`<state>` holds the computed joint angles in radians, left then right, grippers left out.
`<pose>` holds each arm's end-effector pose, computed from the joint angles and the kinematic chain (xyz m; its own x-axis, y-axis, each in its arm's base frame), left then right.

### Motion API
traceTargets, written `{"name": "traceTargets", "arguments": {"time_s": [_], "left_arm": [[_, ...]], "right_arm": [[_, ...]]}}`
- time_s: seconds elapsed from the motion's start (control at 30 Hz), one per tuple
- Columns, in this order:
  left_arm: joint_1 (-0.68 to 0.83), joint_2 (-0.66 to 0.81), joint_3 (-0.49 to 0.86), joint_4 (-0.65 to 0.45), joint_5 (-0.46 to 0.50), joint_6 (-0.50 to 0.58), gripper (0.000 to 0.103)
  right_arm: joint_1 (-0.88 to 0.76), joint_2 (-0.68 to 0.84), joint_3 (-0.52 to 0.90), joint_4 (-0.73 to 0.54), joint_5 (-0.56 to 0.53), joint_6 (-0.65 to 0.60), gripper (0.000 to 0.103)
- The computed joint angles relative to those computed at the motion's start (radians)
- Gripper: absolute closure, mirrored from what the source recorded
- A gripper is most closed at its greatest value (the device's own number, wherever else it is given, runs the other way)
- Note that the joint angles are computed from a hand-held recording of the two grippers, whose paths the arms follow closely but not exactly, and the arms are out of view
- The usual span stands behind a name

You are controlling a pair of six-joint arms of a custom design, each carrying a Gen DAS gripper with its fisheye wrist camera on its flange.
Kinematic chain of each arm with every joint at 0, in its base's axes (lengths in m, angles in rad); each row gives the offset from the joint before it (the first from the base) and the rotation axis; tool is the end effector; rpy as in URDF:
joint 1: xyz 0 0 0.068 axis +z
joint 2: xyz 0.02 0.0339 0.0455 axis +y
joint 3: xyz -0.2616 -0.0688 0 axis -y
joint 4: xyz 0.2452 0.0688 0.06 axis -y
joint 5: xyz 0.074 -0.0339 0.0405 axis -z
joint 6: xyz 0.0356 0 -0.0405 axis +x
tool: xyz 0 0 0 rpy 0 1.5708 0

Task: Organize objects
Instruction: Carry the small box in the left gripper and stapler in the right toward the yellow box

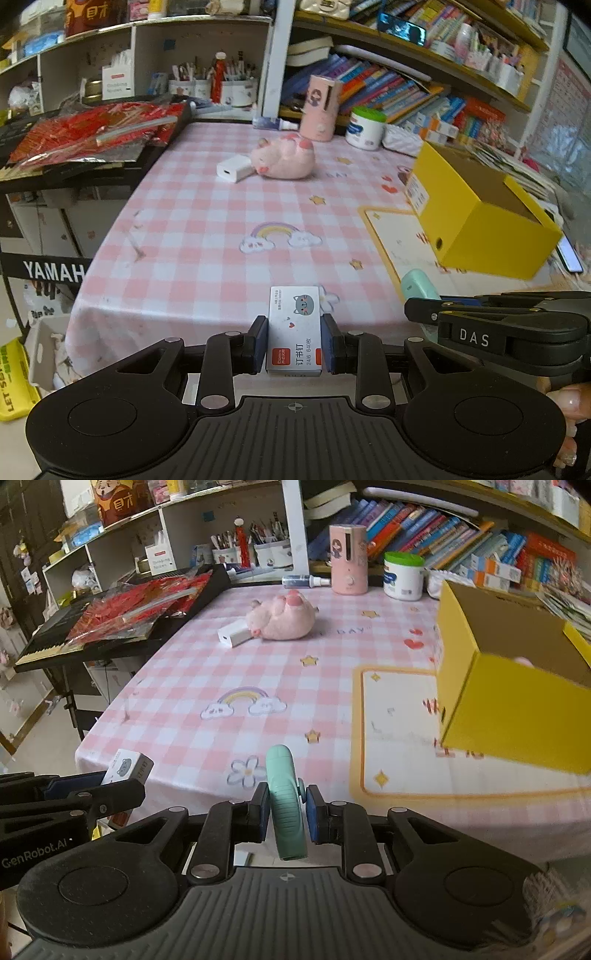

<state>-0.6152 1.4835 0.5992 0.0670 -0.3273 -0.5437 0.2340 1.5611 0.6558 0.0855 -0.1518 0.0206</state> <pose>0.2293 -0.1480 0.1439 -0.6995 -0.1055 -0.7068 0.0059 0.9882 -0.1533 0.2814 0.0726 0.1394 -0.7177 -0.1502 -0.6799 -0.3149 0.9409 0.1246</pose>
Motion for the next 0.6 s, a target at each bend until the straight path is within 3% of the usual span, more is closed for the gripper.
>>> {"name": "traceTargets", "arguments": {"time_s": [0.3,0.6], "left_arm": [[-0.081,0.0,-0.026,0.003,0.037,0.015,0.075],[-0.153,0.094,0.056,0.018,0.079,0.059,0.075]], "right_arm": [[-0.038,-0.108,-0.145,0.003,0.01,0.063,0.084],[-0.161,-0.218,-0.243,-0.025,0.011,0.079,0.084]]}}
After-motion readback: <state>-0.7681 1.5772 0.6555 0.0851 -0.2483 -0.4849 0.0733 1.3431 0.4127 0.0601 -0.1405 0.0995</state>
